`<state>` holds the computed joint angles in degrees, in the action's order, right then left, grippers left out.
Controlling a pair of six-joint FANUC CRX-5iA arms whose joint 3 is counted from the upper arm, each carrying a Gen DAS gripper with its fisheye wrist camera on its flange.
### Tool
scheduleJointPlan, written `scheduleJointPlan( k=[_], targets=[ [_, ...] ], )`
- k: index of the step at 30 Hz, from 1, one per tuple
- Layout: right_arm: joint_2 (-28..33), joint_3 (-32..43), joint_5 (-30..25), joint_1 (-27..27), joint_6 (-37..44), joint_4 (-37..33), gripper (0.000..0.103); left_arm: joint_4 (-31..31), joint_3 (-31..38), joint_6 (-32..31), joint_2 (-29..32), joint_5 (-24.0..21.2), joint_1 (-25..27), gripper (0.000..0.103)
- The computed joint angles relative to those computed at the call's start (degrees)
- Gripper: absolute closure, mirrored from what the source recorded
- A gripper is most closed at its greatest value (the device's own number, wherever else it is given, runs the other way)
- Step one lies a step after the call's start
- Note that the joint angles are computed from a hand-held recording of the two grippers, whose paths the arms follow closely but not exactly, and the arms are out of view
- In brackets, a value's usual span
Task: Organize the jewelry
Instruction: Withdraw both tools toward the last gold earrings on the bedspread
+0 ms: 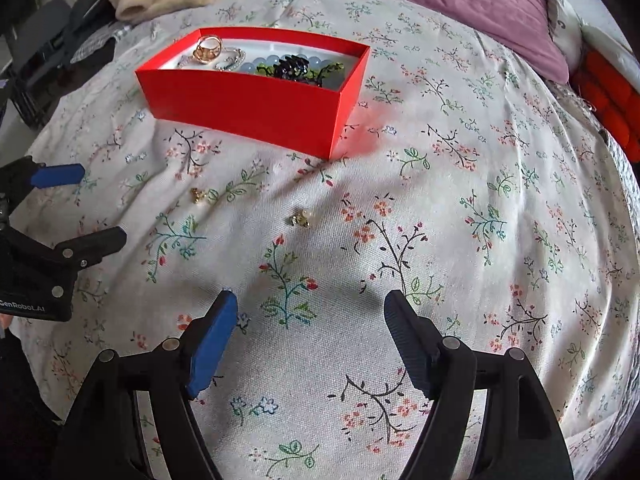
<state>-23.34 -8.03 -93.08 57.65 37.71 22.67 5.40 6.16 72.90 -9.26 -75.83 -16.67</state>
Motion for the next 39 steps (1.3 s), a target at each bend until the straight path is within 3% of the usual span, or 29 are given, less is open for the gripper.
scheduleJointPlan(
  k=[11,20,39],
  targets=[
    [-2.76,-3.08,4.41,-2.73,2.72,0.1,0.025,1.55,-0.79,-0.94,0.65,1.15,0.3,0.001],
    [1.47,-1.25,5.25,-3.25,6.54,1.33,0.027,1.35,0.0,-1.33,1.31,0.5,0.09,0.001],
    [5.61,1.34,8.14,-5.49,10.67,1.15,0.085,2.56,-1.45,-3.9,-0.31,0.69,0.07,0.007]
  ],
)
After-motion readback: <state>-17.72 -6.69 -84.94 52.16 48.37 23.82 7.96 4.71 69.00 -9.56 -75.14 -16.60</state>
